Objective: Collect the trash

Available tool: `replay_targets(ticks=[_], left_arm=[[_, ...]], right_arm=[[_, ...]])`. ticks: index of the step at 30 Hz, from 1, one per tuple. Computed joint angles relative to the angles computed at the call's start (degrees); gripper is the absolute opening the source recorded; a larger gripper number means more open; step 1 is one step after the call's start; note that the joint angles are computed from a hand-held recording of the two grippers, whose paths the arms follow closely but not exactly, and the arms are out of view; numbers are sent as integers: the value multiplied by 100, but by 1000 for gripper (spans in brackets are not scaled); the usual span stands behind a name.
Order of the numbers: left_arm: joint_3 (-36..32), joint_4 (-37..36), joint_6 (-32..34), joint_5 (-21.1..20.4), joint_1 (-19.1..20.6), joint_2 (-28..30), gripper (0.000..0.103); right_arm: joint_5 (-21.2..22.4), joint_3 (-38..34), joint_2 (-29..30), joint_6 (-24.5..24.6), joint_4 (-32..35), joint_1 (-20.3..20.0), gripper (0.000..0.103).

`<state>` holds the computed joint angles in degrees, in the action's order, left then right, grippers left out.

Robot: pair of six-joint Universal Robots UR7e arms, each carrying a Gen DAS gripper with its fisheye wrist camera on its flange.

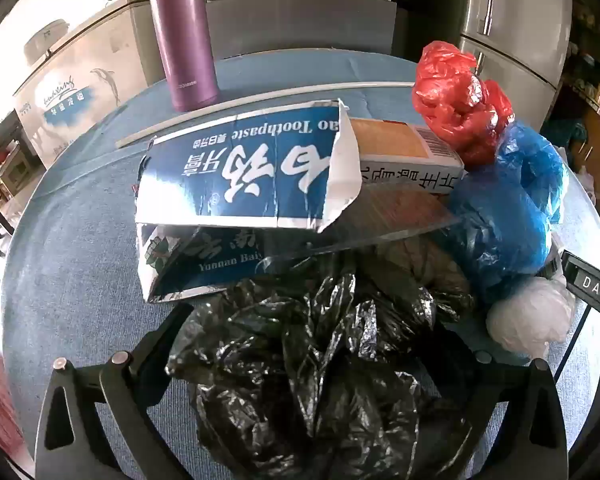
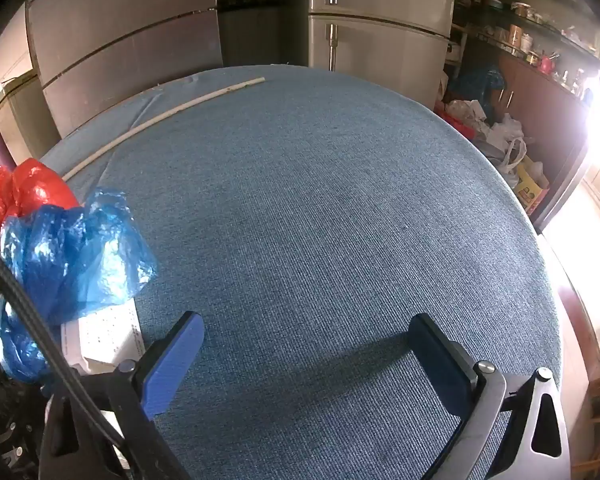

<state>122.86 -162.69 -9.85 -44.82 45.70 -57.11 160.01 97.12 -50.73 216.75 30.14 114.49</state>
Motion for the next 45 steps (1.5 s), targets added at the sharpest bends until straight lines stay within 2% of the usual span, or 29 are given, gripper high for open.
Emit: replay_targets(ticks=[21, 24, 29, 31, 34, 38, 39, 42, 45], left_arm=[[0, -2, -2, -5, 2, 1, 103], [0, -2, -2, -5, 2, 1, 103], [0, -4, -1, -5, 1, 1, 103], [0, -3, -2, -2, 0, 2, 103], [-8, 123, 36, -65, 12, -53, 103], [-63, 1033, -289, -74, -12, -321, 103], [-13, 1009, -241, 30, -49, -417, 103], [282, 765, -80, 337, -351, -784, 103], [596, 730, 7, 685, -738, -1296, 103]], right_arm=[[1, -6, -4, -1, 6, -4, 103], [20, -23, 26, 115, 75, -5, 103], [-291, 165, -158, -159, 138, 46, 103], [-301, 190, -134, -8, 223, 93, 103], [-193, 235, 41, 518, 417, 260, 103], [-439, 336, -1, 421, 540, 380, 103], [-570, 387, -42, 637, 706, 420, 103], [-890, 664, -406, 797, 510, 541, 103], [-824, 833, -692, 1118, 495, 886, 103]])
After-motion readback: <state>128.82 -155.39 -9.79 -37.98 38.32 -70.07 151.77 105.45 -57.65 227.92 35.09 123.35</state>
